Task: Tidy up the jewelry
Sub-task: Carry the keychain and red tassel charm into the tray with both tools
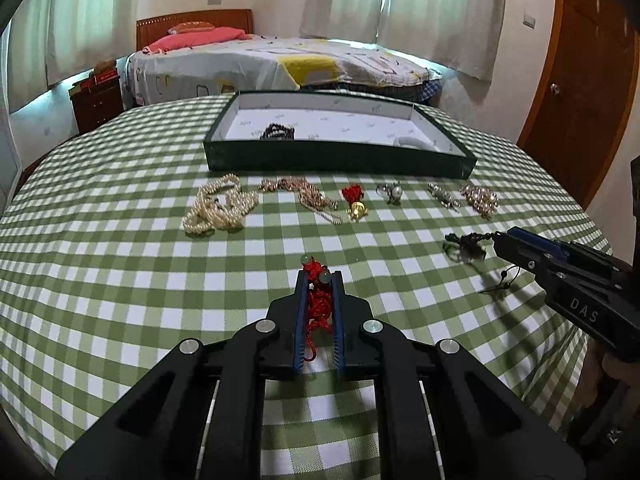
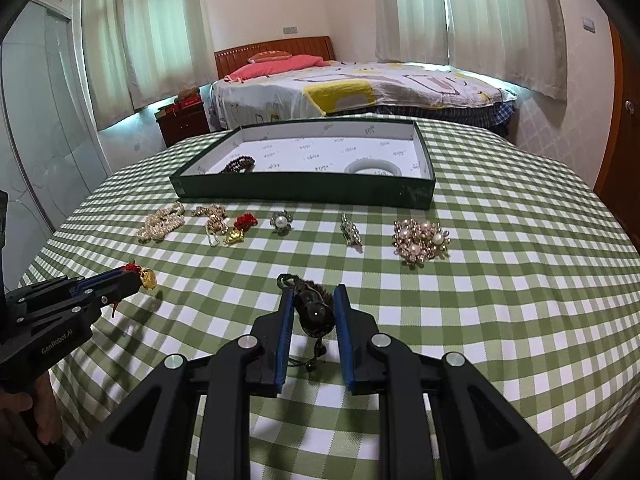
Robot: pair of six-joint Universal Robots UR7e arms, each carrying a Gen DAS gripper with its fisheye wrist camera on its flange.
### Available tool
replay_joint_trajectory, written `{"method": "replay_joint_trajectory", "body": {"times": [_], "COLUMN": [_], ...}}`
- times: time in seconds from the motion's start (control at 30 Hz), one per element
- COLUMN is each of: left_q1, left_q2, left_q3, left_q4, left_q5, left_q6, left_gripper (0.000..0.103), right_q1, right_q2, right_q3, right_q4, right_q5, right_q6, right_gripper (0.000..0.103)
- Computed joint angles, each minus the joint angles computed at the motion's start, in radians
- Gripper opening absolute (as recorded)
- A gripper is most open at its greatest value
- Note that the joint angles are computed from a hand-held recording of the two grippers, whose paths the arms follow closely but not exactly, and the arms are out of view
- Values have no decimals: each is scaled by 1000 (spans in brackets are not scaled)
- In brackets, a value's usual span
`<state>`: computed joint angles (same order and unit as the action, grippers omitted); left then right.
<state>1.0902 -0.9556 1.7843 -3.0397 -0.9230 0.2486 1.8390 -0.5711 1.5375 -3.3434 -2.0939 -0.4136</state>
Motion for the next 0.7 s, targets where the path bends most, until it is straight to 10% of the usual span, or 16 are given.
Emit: {"method": "replay_joint_trajectory", "body": {"times": [0.7], "left_q1": [-9], "left_q2": [98], "left_q3": [-222], "left_q4": [-16], "left_q5": [-76], "left_q6": [98], "left_gripper": [11], "right_q1": [24], "right_q2": [53], "right_q3": [-209], "right_q4": [39], "right_q5": [59], "right_q6": [-35], "right_gripper": [21]}}
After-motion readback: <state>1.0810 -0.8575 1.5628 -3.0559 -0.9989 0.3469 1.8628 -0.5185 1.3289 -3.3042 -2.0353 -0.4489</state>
